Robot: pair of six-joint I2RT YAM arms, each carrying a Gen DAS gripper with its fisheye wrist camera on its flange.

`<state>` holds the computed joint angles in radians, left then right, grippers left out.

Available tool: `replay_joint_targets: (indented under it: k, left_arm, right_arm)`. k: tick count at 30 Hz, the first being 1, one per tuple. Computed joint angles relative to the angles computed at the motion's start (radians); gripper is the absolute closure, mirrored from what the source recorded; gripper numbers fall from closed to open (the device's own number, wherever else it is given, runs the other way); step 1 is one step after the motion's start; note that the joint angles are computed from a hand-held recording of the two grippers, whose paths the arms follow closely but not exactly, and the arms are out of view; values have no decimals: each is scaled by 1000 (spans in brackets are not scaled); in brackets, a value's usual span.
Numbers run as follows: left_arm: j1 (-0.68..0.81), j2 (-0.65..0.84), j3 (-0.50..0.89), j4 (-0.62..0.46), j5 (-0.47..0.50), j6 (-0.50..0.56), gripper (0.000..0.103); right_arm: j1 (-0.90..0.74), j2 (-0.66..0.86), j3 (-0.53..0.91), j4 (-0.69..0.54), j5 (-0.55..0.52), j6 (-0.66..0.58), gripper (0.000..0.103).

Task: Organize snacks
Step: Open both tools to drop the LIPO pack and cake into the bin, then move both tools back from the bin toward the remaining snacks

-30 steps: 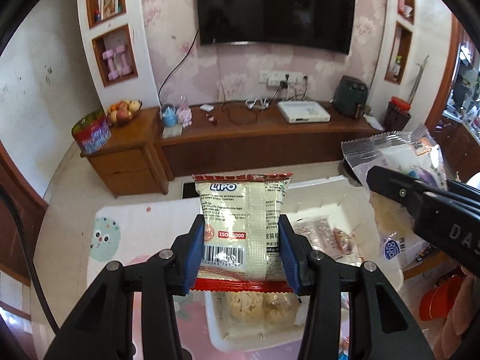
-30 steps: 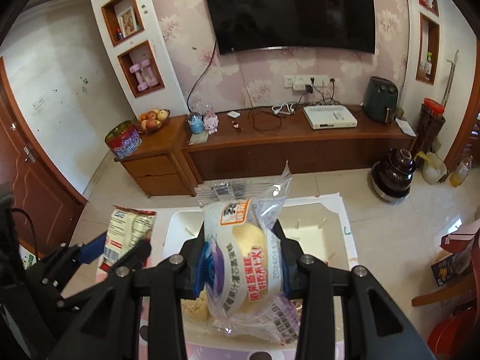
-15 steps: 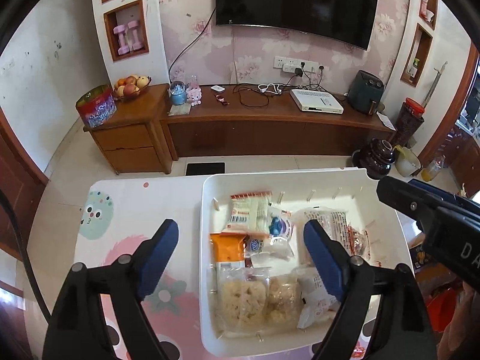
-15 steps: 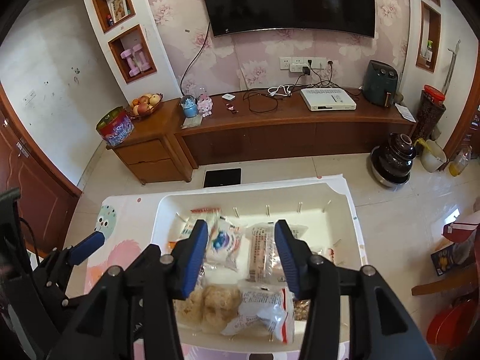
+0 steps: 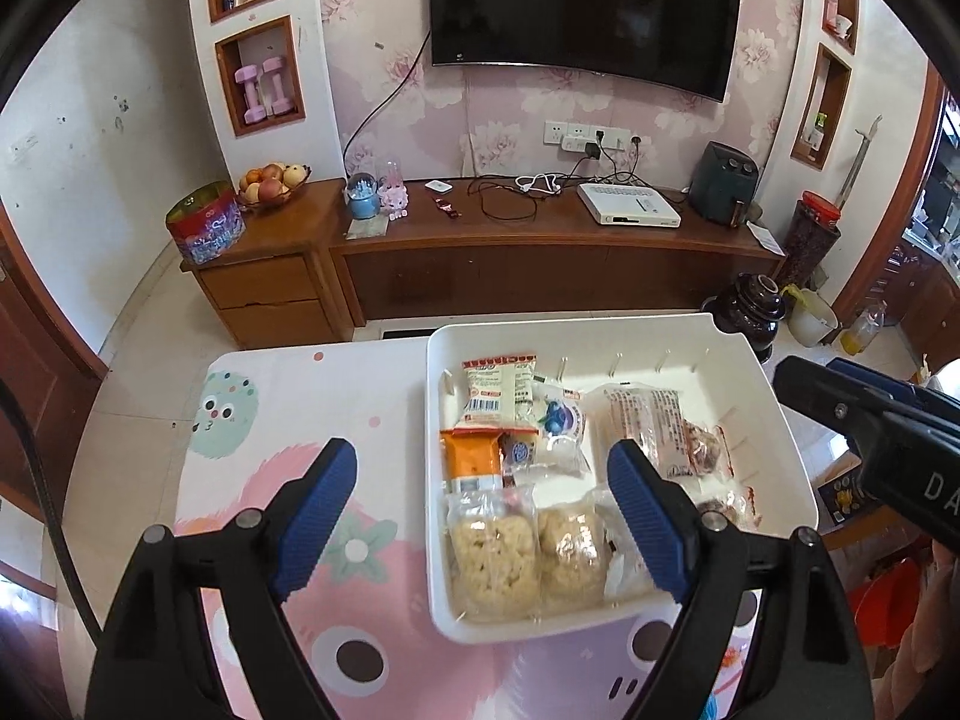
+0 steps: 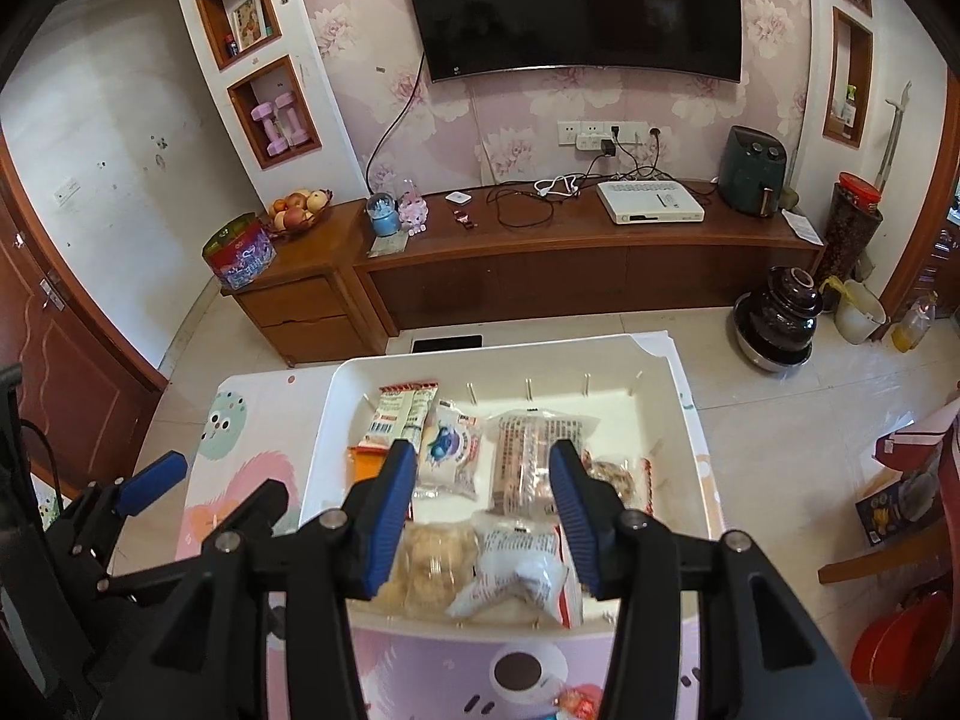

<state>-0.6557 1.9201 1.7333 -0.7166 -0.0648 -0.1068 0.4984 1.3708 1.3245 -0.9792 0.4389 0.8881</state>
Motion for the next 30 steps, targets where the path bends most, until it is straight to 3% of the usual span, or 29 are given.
replay_joint_targets:
  k: [7,13,18,25,30]
  left_arm:
    - [4,-171,-170,21,7,18,18]
    - [5,-315,-302,39,14,43,17]
    - [17,-450,-426,42,63,53,16]
    - [22,-619,-617,64,106,78,15]
    - [19,-720,-760,103,101,76,15]
  right_arm:
    - [149,-67,9,-96,91,109,56]
    - [339,-39,68,-315,249,295,56]
    - [526,-55,54,-412,314,450,56]
    - [731,-10,23,-520,324,662,56]
    - [839,-17,-70,-475,317,749,56]
